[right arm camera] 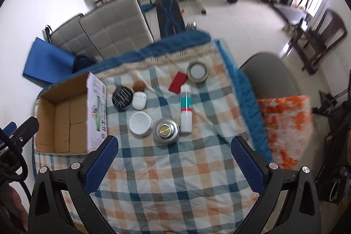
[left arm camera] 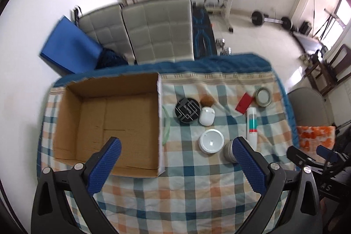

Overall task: Organize rigid objects
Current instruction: 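Grasp the silver tin with the right tool while the left tool grasps the white jar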

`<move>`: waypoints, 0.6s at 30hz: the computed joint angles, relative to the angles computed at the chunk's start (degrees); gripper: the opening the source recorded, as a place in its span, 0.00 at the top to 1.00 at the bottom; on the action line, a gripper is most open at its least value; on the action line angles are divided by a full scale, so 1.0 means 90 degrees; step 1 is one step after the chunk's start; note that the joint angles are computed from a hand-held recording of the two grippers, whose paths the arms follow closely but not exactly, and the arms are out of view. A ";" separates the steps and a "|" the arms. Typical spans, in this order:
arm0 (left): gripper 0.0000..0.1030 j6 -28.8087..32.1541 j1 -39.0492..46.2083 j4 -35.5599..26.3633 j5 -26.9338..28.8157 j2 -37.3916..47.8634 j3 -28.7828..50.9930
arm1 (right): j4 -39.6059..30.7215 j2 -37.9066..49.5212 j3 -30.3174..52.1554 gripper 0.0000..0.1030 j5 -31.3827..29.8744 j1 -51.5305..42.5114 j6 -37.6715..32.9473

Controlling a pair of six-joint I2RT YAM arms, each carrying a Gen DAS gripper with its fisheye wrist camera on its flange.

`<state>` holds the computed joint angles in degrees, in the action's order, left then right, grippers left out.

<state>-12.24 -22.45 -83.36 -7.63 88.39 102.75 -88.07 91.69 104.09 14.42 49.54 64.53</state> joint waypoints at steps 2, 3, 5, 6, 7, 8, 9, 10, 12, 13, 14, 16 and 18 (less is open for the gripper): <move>0.00 -0.0067 -0.0082 0.0324 -0.0012 0.0334 -0.0409 | 0.0869 0.0009 -0.1018 0.00 -0.0634 -0.0699 -0.0414; 0.00 -0.0116 -0.0110 0.0489 -0.0037 0.0507 -0.0573 | 0.1311 0.0085 -0.1454 0.01 -0.0992 -0.1016 -0.0607; 0.00 -0.0218 -0.0114 0.0751 0.0005 0.0908 -0.0844 | 0.2194 0.0325 -0.2154 0.02 -0.1457 -0.1464 -0.0917; 0.00 -0.0244 -0.0113 0.0809 0.0001 0.1046 -0.0910 | 0.2541 0.0531 -0.2412 0.08 -0.1716 -0.1634 -0.1029; 0.00 -0.0244 -0.0115 0.0886 -0.0047 0.1238 -0.1011 | 0.2884 0.0750 -0.2658 0.11 -0.2042 -0.1787 -0.1067; 0.00 -0.0252 -0.0128 0.0916 -0.0101 0.1369 -0.1070 | 0.3348 0.0898 -0.2965 0.14 -0.2483 -0.1936 -0.1049; 0.00 -0.0267 -0.0133 0.0977 -0.0152 0.1500 -0.1117 | 0.3659 0.1082 -0.3109 0.14 -0.2782 -0.2047 -0.1030; 0.00 -0.0262 -0.0127 0.1040 -0.0257 0.1599 -0.1173 | 0.3915 0.1310 -0.3216 0.14 -0.3040 -0.2102 -0.0992; 0.00 -0.0238 -0.0093 0.1102 -0.0399 0.1703 -0.1238 | 0.4236 0.1704 -0.3275 0.15 -0.3365 -0.2104 -0.0865; 0.00 -0.0211 -0.0060 0.1116 -0.0429 0.1750 -0.1256 | 0.4375 0.1824 -0.3315 0.15 -0.3467 -0.2095 -0.0812; 0.00 -0.0197 -0.0031 0.1111 -0.0470 0.1785 -0.1255 | 0.4487 0.1999 -0.3305 0.17 -0.3535 -0.2075 -0.0769; 0.00 -0.0188 -0.0013 0.1125 -0.0508 0.1843 -0.1259 | 0.4657 0.2258 -0.3296 0.21 -0.3681 -0.2045 -0.0640; 0.00 -0.0165 -0.0007 0.1116 -0.0513 0.1866 -0.1261 | 0.4607 0.2615 -0.3091 0.25 -0.3611 -0.1964 -0.0614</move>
<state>-13.72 -22.52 -73.31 -12.25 105.18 91.40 -46.61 115.23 76.27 -18.08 31.86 59.00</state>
